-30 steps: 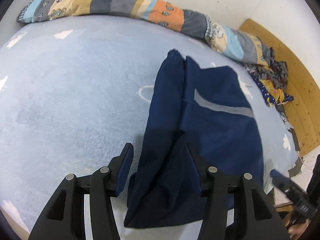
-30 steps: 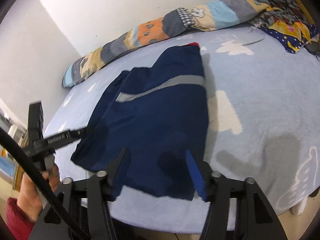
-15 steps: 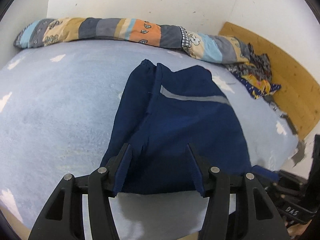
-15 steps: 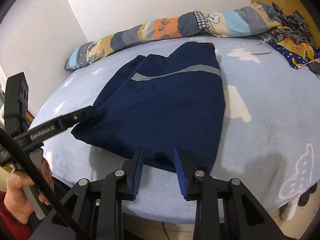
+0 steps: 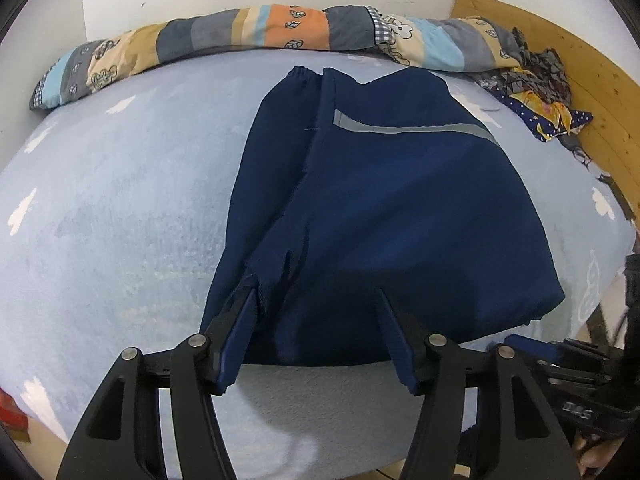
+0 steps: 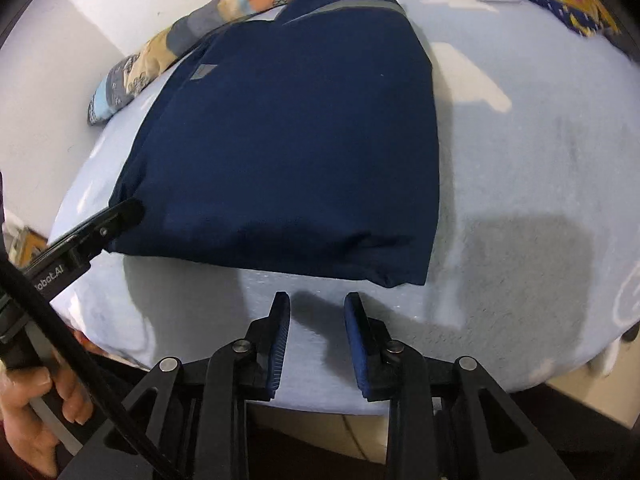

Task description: Fold large clothes

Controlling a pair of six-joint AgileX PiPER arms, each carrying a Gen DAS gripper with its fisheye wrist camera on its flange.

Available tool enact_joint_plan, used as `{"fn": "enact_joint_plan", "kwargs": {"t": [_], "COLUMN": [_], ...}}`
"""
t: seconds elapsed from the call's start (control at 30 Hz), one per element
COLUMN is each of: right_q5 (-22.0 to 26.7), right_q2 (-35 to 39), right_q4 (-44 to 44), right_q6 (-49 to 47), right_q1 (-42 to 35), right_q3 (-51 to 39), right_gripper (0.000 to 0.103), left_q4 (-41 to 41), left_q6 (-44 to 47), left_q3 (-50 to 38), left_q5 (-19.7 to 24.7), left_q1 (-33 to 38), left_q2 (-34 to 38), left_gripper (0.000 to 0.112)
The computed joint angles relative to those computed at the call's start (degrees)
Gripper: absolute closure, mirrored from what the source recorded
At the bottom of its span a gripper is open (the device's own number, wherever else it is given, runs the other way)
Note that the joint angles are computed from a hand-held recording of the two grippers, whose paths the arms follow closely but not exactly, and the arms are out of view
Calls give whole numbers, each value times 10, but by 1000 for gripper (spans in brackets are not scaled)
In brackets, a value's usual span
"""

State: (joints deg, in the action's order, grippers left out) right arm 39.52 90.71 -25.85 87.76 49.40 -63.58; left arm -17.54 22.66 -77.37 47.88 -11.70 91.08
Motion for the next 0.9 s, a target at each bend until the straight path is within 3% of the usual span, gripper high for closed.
{"fn": "enact_joint_plan", "kwargs": {"t": [0.07,0.2,0.27,0.3,0.43,0.5,0.57,0.67,0.73,0.83,0.9], "right_q5": [12,101,156,162,123,67,21,22,-1,54,57], "right_q2": [-22,-49,-39,-37,-21,-15,-12,-17,-54,-65,-48], "right_q4": [-45,-170,-170,-151,-97,-84,-80,-31,-45,-82,-44], "right_q6": [32,110,90,72,53,62,78,12,32,-25,-118], "right_q1": [26,99,103,90,30,6,-9,-30,-39,-59,-110], "right_q3": [-5,-34,-67,-78,-77,-44,-25,-39,-21,-83,-139], "right_gripper": [71,71,71,71,73,73,73,73,73,72,69], "left_q4": [-17,-17,-12,-23,-56,-29,-49,-67,-75,-40,-16], "left_q6": [18,18,15,32,70,40,60,50,46,18,-1], "left_q3": [6,7,1,9,38,13,18,2,-16,-64,-86], "left_q5": [-2,-9,-6,-22,-47,-20,-40,-48,-53,-71,-91], "left_q1": [9,12,10,12,23,13,11,9,6,-18,-34], "left_q2": [-8,-23,-28,-38,-35,-7,-14,-10,-1,28,43], "left_gripper": [52,52,52,52,51,51,51,48,44,43,43]}}
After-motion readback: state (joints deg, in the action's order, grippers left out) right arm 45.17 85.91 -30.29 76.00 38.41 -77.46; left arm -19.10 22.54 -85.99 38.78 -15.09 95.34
